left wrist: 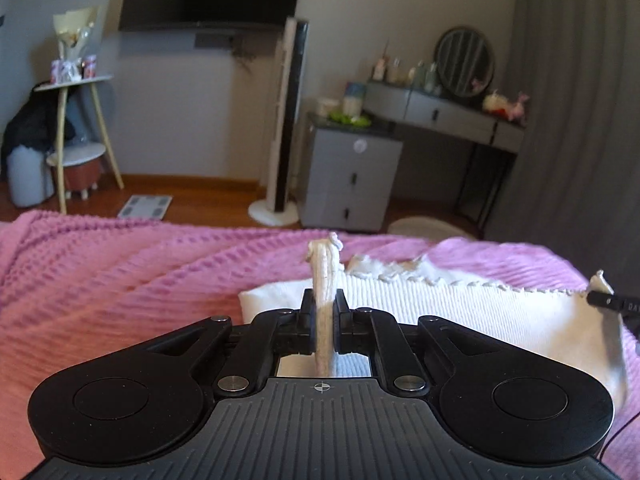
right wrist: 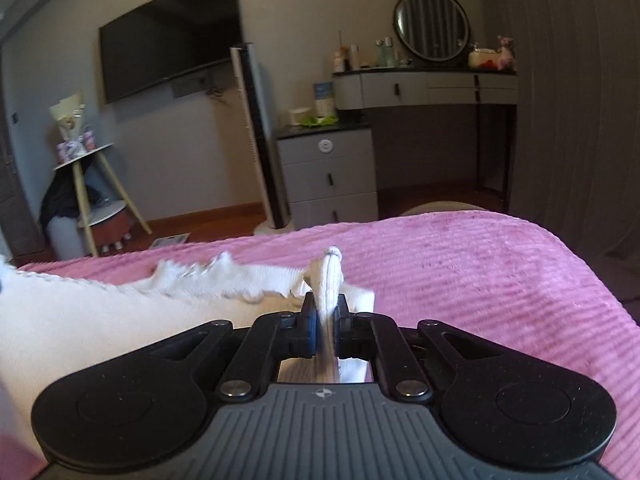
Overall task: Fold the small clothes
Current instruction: 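Grasp the folded hem edge again with both grippers and lift it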
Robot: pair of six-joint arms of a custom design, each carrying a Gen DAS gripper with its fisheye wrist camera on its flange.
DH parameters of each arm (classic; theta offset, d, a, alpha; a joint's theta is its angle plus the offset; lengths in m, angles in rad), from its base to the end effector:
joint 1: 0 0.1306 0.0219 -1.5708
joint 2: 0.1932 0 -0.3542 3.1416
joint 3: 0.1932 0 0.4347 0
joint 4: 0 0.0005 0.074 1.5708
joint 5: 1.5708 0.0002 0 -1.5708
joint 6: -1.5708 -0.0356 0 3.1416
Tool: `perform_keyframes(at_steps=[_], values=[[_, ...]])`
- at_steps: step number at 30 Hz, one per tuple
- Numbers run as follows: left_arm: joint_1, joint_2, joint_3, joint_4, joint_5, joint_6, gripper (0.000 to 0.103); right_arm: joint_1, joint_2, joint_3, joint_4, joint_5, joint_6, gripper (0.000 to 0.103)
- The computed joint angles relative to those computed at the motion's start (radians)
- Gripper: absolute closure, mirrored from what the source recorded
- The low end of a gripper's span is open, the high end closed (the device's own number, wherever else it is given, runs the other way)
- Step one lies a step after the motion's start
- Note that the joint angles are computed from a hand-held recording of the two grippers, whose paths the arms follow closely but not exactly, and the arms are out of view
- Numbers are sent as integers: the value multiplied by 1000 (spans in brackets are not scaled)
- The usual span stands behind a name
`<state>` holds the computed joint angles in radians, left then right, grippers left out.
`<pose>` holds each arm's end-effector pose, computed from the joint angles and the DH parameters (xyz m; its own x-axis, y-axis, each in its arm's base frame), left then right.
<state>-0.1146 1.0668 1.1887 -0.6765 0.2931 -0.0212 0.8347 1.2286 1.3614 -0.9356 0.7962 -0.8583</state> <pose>0.4327 -0.0607 0.4636 -0.5155 0.0798 -0.8531 0.3645 0.9215 -0.1341 0.3339 0.3300 0.4672 -0.4557 0.2853 -0.8432 0.2445 0.9509 0.1896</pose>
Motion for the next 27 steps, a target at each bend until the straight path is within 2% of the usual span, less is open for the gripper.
perform_keyframes(at_steps=[3,6,8,9,11,12,13,14,17,21,25,27], values=[[-8,74,19,-33,-5,-14,93,-56,47,6,15,-95,-2,96],[-10,102,14,-70,-21,-38,92,-81,99,30,-49,-177,-11,95],[4,110,9,-75,14,-54,89,-90,106,26,-58,-214,3,91],[9,120,16,-83,29,-56,83,-93,104,21,-52,-230,13,90],[13,133,22,-91,47,-56,83,-99,103,19,-54,-247,32,91],[11,131,21,-90,40,-57,92,-97,105,23,-60,-241,38,91],[10,128,23,-93,38,-67,93,-93,111,34,-73,-233,48,92],[9,121,22,-96,32,-84,94,-84,118,45,-78,-218,74,95],[-9,100,21,-73,-8,-117,94,-54,126,76,-83,-136,145,96],[-9,101,62,-16,-13,-86,94,-50,136,114,-19,-42,241,96],[-29,175,141,67,-97,-45,94,-101,223,220,4,14,316,96],[-48,218,170,114,-175,-22,93,-128,264,262,36,39,358,96]])
